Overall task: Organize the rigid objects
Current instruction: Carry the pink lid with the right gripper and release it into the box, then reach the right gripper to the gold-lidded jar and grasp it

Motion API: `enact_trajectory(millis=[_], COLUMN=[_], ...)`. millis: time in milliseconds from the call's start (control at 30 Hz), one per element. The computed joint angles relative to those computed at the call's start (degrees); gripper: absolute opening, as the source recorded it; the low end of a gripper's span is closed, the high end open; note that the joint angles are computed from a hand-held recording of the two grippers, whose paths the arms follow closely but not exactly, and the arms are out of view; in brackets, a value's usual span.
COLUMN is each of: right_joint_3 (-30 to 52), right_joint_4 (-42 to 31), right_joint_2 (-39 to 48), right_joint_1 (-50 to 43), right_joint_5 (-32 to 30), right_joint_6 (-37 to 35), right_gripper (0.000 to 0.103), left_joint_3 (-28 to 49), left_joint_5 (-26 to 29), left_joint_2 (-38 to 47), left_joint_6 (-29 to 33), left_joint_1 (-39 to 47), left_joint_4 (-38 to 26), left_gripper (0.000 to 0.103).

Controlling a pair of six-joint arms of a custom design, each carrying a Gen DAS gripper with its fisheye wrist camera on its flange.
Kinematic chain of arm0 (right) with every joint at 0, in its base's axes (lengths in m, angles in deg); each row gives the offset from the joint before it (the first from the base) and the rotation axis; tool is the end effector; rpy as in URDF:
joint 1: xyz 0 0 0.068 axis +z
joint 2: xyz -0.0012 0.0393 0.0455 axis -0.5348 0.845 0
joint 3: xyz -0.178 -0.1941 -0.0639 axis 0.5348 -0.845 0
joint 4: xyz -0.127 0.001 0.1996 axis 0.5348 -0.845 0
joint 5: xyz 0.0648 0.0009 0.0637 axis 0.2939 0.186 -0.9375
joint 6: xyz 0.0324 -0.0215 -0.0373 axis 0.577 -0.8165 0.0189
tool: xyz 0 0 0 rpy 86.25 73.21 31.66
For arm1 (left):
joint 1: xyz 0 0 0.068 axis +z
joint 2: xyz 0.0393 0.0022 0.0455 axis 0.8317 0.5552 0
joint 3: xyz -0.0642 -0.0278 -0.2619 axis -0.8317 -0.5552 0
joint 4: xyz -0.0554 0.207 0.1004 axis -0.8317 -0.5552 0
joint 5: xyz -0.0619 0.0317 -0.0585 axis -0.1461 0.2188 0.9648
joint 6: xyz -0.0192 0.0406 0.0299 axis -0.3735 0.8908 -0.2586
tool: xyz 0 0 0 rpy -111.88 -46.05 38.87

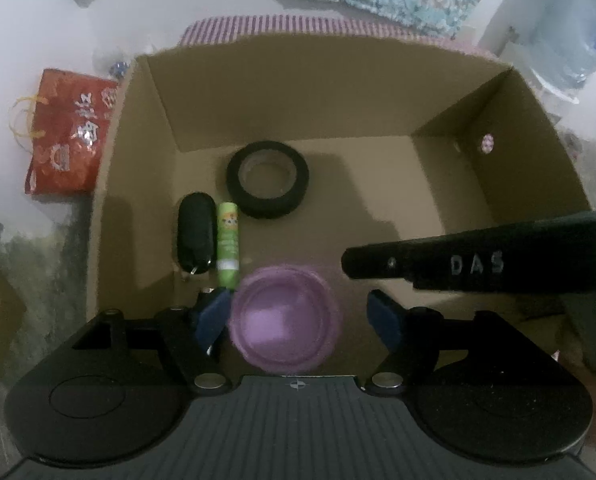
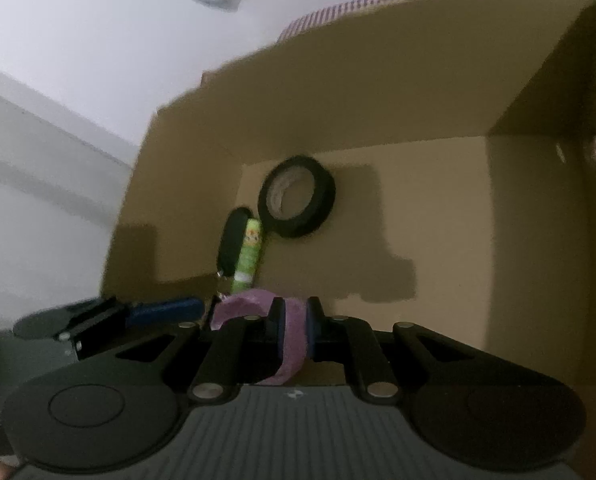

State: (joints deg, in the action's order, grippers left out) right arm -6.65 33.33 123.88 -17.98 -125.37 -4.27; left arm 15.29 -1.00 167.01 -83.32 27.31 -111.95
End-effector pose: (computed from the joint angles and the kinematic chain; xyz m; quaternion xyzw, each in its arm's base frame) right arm 0.3365 0.1088 0.2125 -0.2175 0.9131 0.3330 0.0894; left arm 0.2131 -0.1097 0.2780 -0.1012 0.9722 -0.0211 0.2100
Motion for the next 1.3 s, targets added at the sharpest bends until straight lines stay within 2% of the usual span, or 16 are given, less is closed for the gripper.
enact_trajectory(millis=[133,267,433,533,633,767,833,933,1033,1100,1200,1300], right_joint_3=[-2.5,-7.37,-12.72,-15.47,-18.03,-22.22,-25.2,-28.99,-31.5,-32.28,-34.31,-35.73], right_joint_4=[1.35,1.69,-5.83,-15.12,-26.73,-36.18,-36.63,-34.13,-29.05,-27.09,-19.94,-12.8], right_joint_2=[-3.98,-12.28,-23.84,-28.74,-31.72,-33.0,-33.93,-34.37,-36.55,-37.4,-38.21,-37.4], right_joint_1=[-3.3,-8.8,-19.96,-29.41,-39.48,-48.28,-50.59,-50.39,-46.77,-45.47,-39.94,-35.05], right_joint_5=[-4.26,-8.67,-15.42,-19.57,-21.02,-17.39,-14.79,-12.94,-11.1,-10.29,-10.36,-9.9], right_joint_6=[1.61,1.63,-4.2,-12.63,-24.33,-36.99,-39.44,-37.56,-31.76,-30.77,-23.36,-16.64], right_gripper=[0.013,0.013,0.013,0.013,0.013,0.014,0.014,0.015,0.022,0.027,0.037,0.037], left_joint_3=[1.26,3.8,6.02,6.2,4.35,0.03,-2.45,-6.0,-8.67,-10.0,-12.09,-13.74], left_joint_5=[-3.18,-7.17,-15.07,-19.91,-23.49,-24.03,-22.55,-20.77,-19.47,-19.01,-18.64,-18.15], left_joint_2=[-3.24,-7.49,-12.46,-14.51,-14.97,-13.44,-11.56,-9.61,-6.99,-5.29,-3.73,-2.44], left_joint_6=[-1.53,-4.82,-11.0,-16.36,-22.36,-27.28,-28.4,-27.76,-24.81,-22.94,-20.53,-18.38], left_joint_1=[-3.22,-8.48,-18.99,-27.07,-35.13,-42.15,-43.85,-44.15,-42.91,-41.83,-40.16,-38.39], left_joint_4=[-1.88,-4.8,-8.36,-10.53,-11.21,-9.64,-7.28,-2.59,1.88,4.82,9.02,12.41], left_gripper=[0.082,0.083,0.086,0.088,0.091,0.092,0.092,0.091,0.087,0.084,0.08,0.075])
